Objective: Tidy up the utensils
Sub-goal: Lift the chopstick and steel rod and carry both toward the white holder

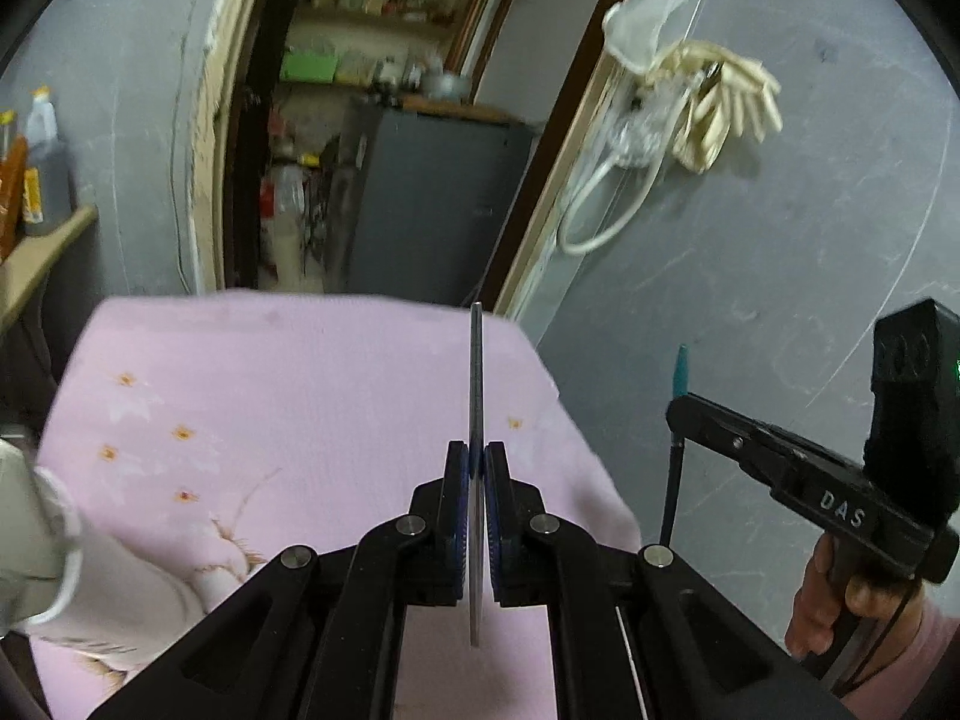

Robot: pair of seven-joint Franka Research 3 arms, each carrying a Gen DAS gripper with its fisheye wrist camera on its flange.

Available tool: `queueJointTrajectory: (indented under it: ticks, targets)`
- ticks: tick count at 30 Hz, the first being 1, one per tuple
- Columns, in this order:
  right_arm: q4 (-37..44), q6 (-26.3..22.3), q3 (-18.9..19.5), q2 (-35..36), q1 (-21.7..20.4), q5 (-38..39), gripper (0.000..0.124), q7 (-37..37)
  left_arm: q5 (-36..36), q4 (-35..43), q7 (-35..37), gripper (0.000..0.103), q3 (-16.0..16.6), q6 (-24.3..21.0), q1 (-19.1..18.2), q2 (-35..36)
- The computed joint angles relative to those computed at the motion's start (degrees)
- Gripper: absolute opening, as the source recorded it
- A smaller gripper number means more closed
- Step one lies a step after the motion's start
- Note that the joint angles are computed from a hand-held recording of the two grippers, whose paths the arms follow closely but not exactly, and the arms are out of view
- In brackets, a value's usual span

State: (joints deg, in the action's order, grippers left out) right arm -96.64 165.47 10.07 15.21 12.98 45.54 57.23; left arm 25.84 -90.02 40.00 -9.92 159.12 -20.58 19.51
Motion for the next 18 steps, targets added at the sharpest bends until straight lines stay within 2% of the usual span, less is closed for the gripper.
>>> queueJointTrajectory:
  ticks: [4,9,18]
  targets:
    - [0.0,2.6,1.1,-2.3,0.9,1.6,0.007,-1.6,4.3,-3.9,-3.4,0.005,1.8,1.7,-0.6,-4.5]
    - [3.1,4.6,2.7,-3.6,2.5,5.3,0.007,-4.8,8.7,-9.2,-7.6,0.005,1.6,3.6,1.2,-11.6]
    - [18.5,8.8,9.2,2.6,5.6,15.8,0.007,-16.4,16.0,-15.4,-11.2,0.005,-0.9,2.3,8.8,-24.9]
